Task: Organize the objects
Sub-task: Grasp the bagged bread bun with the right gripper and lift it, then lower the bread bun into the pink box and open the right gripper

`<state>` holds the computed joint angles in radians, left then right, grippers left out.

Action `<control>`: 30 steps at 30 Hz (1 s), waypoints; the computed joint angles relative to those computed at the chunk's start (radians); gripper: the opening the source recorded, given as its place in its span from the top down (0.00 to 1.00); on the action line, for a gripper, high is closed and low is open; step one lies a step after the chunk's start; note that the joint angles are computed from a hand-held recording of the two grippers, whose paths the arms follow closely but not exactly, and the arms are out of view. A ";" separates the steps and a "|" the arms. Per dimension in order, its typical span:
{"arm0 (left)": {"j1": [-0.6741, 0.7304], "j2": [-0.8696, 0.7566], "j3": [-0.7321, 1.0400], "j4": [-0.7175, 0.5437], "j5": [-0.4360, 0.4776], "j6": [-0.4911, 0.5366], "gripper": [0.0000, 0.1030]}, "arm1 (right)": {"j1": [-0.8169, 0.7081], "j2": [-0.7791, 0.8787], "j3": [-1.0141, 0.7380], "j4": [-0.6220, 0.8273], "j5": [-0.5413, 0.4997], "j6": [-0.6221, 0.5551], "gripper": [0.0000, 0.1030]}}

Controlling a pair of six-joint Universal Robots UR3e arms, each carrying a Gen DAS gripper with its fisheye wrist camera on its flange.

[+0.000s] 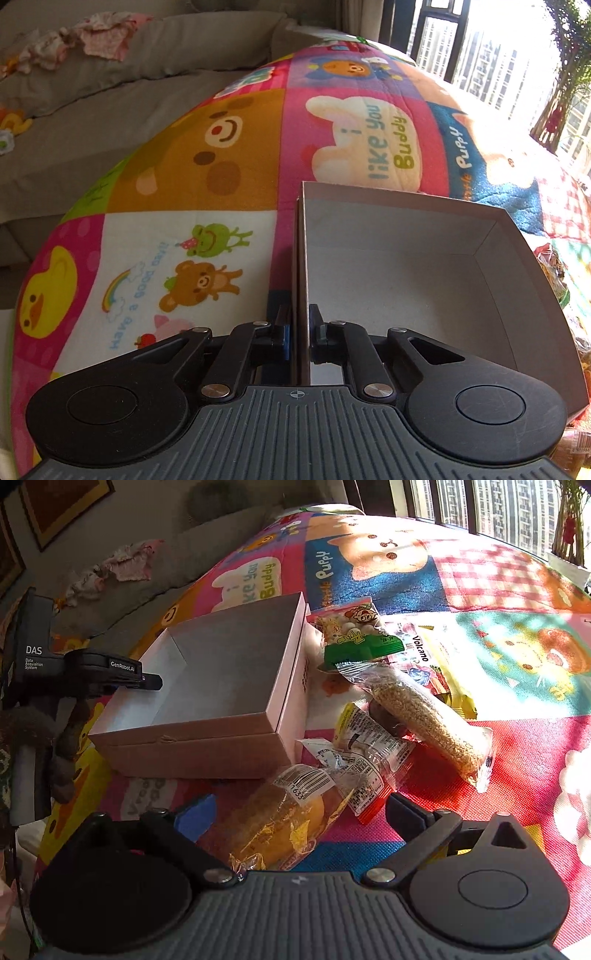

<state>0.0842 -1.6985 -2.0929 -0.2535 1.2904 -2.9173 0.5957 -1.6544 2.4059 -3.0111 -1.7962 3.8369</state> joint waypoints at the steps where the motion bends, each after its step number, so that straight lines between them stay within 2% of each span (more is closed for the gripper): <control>1: 0.001 0.003 -0.008 0.004 0.000 -0.001 0.90 | -0.017 0.000 -0.003 0.012 0.043 -0.011 0.29; 3: -0.002 0.010 -0.016 0.004 0.007 -0.003 0.90 | -0.027 -0.010 0.002 0.018 0.085 -0.021 0.40; 6: -0.005 0.010 -0.032 0.025 0.009 0.000 0.90 | 0.003 -0.059 -0.004 0.091 0.070 -0.039 0.43; 9: 0.010 0.007 -0.044 0.029 -0.012 -0.005 0.91 | 0.034 -0.160 -0.026 0.254 0.078 -0.051 0.49; 12: 0.025 0.011 -0.064 0.050 -0.034 -0.003 0.90 | 0.097 -0.240 -0.085 0.417 0.038 -0.053 0.61; 16: 0.028 0.013 -0.081 0.075 -0.039 0.004 0.90 | 0.172 -0.286 -0.201 0.529 -0.043 -0.051 0.65; 19: 0.038 0.015 -0.086 0.075 -0.054 0.009 0.90 | 0.157 -0.300 -0.259 0.508 -0.042 -0.092 0.66; 22: 0.039 0.012 -0.080 0.071 -0.059 0.014 0.90 | 0.093 -0.264 -0.321 0.441 0.007 -0.182 0.66; 27: 0.050 0.013 -0.067 0.040 -0.079 0.021 0.90 | 0.006 -0.004 -0.450 0.244 0.003 -0.329 0.66; 30: 0.055 0.013 -0.068 0.038 -0.086 0.026 0.89 | -0.041 0.176 -0.525 0.171 0.023 -0.357 0.66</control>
<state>0.1392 -1.6850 -2.1606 -0.2157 1.2043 -2.8909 0.5548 -1.4789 1.8806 -2.8405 -1.7733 3.4802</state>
